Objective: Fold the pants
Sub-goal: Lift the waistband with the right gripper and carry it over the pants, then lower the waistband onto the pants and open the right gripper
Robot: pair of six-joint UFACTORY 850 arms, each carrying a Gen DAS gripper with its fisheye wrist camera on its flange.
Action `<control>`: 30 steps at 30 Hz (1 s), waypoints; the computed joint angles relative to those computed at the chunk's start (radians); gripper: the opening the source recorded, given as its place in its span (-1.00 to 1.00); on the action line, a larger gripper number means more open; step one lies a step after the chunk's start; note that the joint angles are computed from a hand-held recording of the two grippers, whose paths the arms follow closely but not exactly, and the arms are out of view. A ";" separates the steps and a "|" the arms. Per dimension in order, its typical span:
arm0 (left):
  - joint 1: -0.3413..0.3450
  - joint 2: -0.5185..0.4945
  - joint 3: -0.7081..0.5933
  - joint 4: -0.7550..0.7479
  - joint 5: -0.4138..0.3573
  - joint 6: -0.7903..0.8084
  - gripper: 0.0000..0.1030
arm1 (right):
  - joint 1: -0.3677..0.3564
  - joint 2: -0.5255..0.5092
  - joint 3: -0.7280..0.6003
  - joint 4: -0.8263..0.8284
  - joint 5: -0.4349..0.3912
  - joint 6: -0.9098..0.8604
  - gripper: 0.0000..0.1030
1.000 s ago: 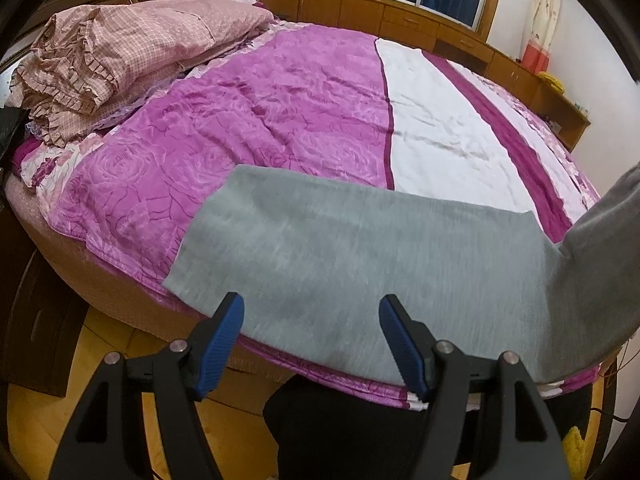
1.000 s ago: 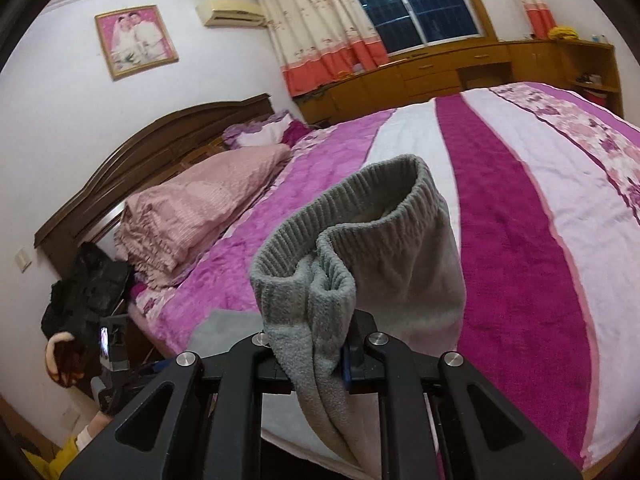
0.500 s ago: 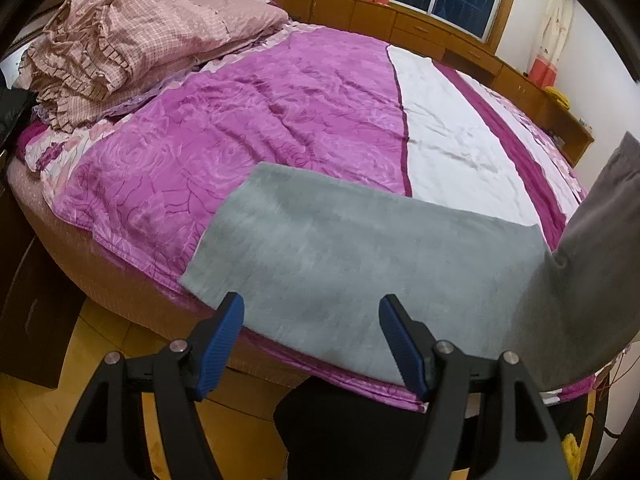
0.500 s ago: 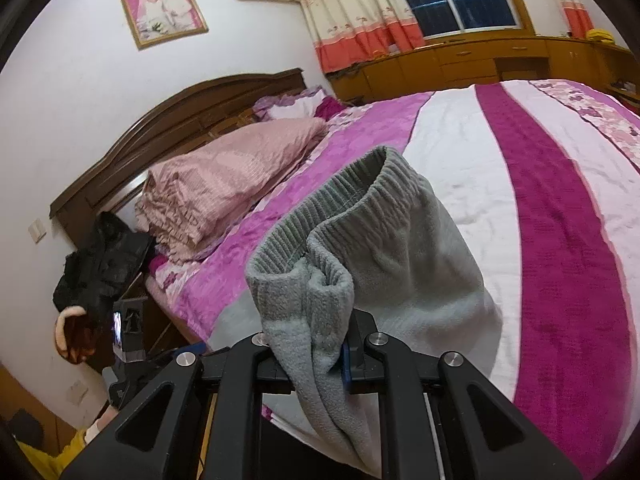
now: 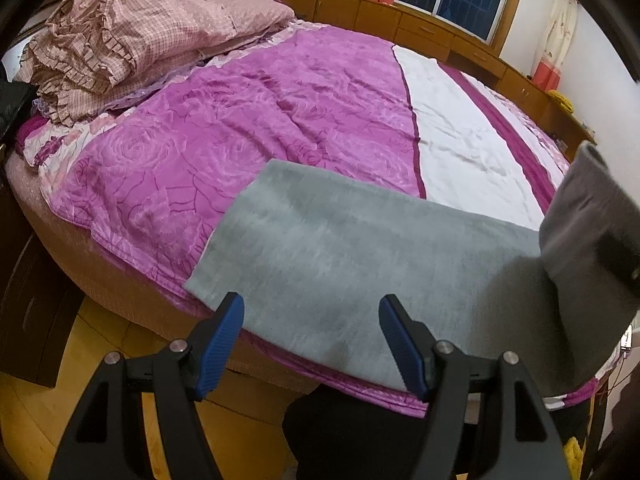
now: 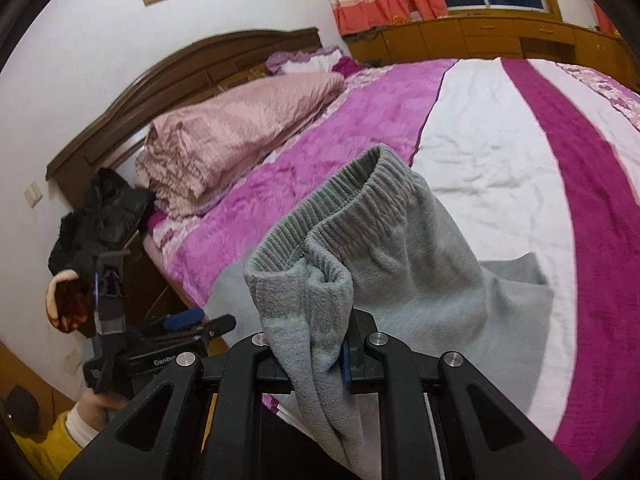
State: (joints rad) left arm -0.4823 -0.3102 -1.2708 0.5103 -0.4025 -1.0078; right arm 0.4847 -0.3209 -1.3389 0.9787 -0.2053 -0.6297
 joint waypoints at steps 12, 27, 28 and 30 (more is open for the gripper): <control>0.011 -0.006 0.014 -0.044 0.023 0.017 0.42 | 0.031 -0.155 -0.122 -0.322 -0.112 0.292 -0.72; -0.022 0.013 0.021 -0.100 0.046 0.070 0.42 | 0.013 -0.121 -0.064 -0.001 -0.246 -0.032 -0.02; -0.025 0.017 0.022 -0.110 0.051 0.082 0.42 | 0.011 -0.106 -0.048 0.005 -0.243 -0.041 -0.02; -0.032 0.026 0.024 -0.138 0.067 0.114 0.42 | 0.007 -0.080 -0.021 -0.022 -0.227 -0.021 -0.02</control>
